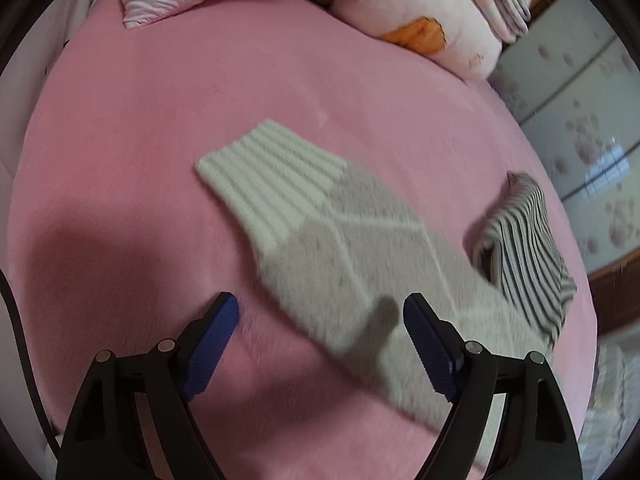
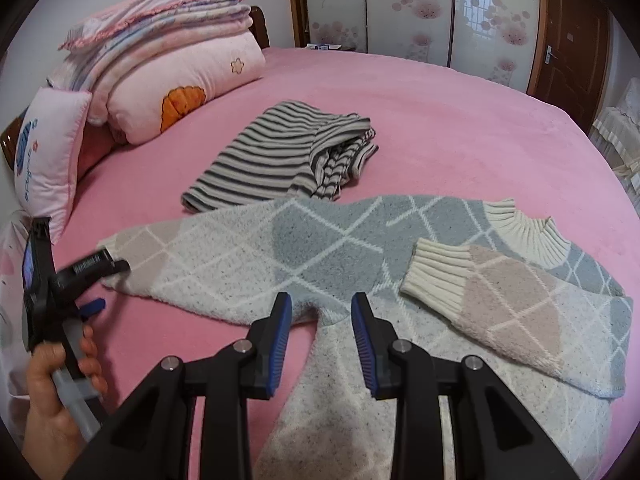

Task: Fold small clothes
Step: 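Move the left gripper to the other sleeve cuff and grasp it, then lift the sleeve with the left gripper, fold it across the body, release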

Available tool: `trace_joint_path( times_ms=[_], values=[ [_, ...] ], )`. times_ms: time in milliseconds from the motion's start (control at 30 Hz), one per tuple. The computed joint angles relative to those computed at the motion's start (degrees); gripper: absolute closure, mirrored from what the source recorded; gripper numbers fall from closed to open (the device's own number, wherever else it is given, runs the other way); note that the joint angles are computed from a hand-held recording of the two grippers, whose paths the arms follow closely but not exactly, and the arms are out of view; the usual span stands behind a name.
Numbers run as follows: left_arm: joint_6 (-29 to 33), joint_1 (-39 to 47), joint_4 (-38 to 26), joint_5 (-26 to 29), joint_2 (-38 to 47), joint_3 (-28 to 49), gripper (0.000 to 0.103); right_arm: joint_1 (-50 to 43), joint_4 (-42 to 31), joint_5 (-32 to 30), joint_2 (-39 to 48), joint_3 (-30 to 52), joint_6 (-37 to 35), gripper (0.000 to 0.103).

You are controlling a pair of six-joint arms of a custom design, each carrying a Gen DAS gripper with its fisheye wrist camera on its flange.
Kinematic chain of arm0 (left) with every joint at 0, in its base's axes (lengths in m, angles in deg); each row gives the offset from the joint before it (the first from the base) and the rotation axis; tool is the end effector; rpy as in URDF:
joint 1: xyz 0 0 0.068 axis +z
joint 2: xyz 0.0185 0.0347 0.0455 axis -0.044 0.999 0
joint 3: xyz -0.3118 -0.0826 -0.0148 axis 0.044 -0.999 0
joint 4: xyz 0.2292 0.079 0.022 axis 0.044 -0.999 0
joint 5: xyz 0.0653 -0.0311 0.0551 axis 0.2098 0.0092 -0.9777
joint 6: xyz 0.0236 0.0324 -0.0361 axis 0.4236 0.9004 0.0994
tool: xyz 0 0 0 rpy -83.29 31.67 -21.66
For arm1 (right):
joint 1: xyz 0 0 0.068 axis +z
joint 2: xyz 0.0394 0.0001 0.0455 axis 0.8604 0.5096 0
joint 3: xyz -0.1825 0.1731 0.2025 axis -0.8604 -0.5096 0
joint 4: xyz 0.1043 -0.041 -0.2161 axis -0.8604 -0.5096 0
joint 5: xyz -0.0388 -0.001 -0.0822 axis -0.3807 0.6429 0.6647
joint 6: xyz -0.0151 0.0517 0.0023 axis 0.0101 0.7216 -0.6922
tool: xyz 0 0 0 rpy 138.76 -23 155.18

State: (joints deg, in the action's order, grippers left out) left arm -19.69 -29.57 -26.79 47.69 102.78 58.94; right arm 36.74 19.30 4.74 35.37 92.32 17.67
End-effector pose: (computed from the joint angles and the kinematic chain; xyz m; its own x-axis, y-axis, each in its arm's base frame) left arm 0.2843 -0.1355 0.1864 -0.5974 -0.6985 -0.3939 -0.5722 0.7155 -0.4009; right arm 0.2169 -0.0788 0.2861 -0.7884 0.0328 -0.6143 -0.0155 0.9972 0.0732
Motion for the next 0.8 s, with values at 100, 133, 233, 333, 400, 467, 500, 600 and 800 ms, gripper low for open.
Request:
trace_joint_path(
  times_ms=[100, 133, 233, 333, 400, 467, 500, 600, 800],
  values=[
    [-1.9, 0.9, 3.0, -1.1, 2.3, 0.4, 0.021, -0.8, 0.7, 0.2, 1.0, -0.4, -0.3, 0.072],
    [-2.7, 1.0, 3.6, -1.7, 3.0, 0.8, 0.032, -1.1, 0.9, 0.3, 1.4, -0.3, -0.2, 0.072],
    [-3.2, 2.1, 2.3, -2.2, 4.5, 3.1, 0.072, -2.8, 1.1, -0.2, 2.2, -0.2, -0.4, 0.072],
    [-3.3, 2.4, 2.0, -2.1, 3.9, 3.8, 0.094, -4.6, 1.1, -0.5, 2.4, -0.3, -1.0, 0.072],
    [-2.3, 2.3, 2.6, -2.7, 1.8, 3.3, 0.095, -6.1, 0.8, -0.8, 2.4, -0.3, -1.8, 0.072],
    [-1.4, 0.0, 0.4, -5.7, -0.8, 4.7, 0.095, -7.8, 0.2, -1.2, 2.4, -0.2, -2.4, 0.072],
    [-0.9, -0.8, -0.3, -6.5, -2.2, 5.1, 0.095, -9.1, -0.3, -1.9, 2.3, 0.1, -2.9, 0.072],
    [0.8, -4.8, -2.4, -7.7, -5.4, 8.8, 0.096, -13.7, -2.3, -4.3, 2.4, 1.5, -4.7, 0.072],
    [7.6, -15.5, -7.1, -7.6, -4.7, 24.5, 0.096, -25.5, -6.6, -9.9, 3.0, 5.8, -9.7, 0.072]
  ],
)
